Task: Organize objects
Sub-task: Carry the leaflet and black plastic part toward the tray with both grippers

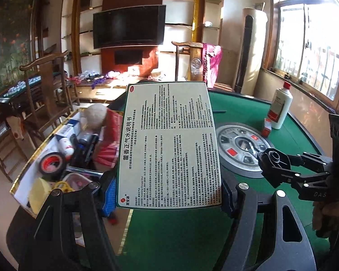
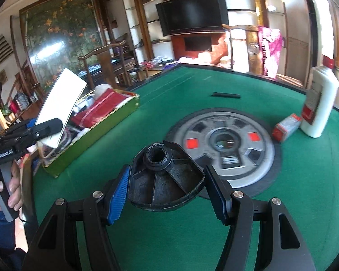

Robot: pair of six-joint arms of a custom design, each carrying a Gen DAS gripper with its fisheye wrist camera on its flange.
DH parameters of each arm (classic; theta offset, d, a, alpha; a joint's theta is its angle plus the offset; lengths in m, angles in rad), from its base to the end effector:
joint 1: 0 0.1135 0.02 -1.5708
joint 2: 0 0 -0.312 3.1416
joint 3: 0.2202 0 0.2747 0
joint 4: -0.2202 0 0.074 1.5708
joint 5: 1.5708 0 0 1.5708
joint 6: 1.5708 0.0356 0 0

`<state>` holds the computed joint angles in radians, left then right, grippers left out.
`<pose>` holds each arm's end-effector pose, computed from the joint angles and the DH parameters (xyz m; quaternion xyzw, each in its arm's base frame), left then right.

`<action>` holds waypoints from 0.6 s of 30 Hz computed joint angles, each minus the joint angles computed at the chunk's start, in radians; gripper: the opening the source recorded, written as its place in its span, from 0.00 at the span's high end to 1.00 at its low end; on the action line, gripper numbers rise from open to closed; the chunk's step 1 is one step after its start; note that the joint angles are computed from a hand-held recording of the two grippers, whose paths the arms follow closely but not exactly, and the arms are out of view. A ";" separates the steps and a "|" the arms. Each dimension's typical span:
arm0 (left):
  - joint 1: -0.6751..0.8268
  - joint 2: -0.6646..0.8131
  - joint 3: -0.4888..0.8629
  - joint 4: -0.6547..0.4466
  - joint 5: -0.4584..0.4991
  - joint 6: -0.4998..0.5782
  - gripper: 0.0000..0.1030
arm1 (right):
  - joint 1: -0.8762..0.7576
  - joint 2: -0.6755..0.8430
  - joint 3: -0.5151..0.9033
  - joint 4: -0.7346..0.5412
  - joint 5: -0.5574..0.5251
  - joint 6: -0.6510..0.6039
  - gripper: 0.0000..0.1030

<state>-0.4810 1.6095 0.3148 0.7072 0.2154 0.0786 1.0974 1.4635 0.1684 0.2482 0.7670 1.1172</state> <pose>0.2211 -0.1240 0.1234 0.2908 0.8283 -0.1866 0.4409 0.0982 0.1375 0.0958 0.1058 0.8947 0.0532 0.4306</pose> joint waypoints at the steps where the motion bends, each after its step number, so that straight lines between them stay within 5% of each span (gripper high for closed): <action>1: 0.038 0.002 -0.007 0.015 0.011 0.013 0.31 | -0.010 0.022 0.017 0.026 -0.008 -0.021 0.37; 10: 0.313 0.104 -0.009 0.122 0.115 0.105 0.31 | -0.130 0.229 0.228 0.187 -0.116 -0.244 0.37; 18: 0.429 0.177 0.041 0.130 0.185 0.156 0.31 | -0.211 0.339 0.492 0.121 -0.181 -0.405 0.37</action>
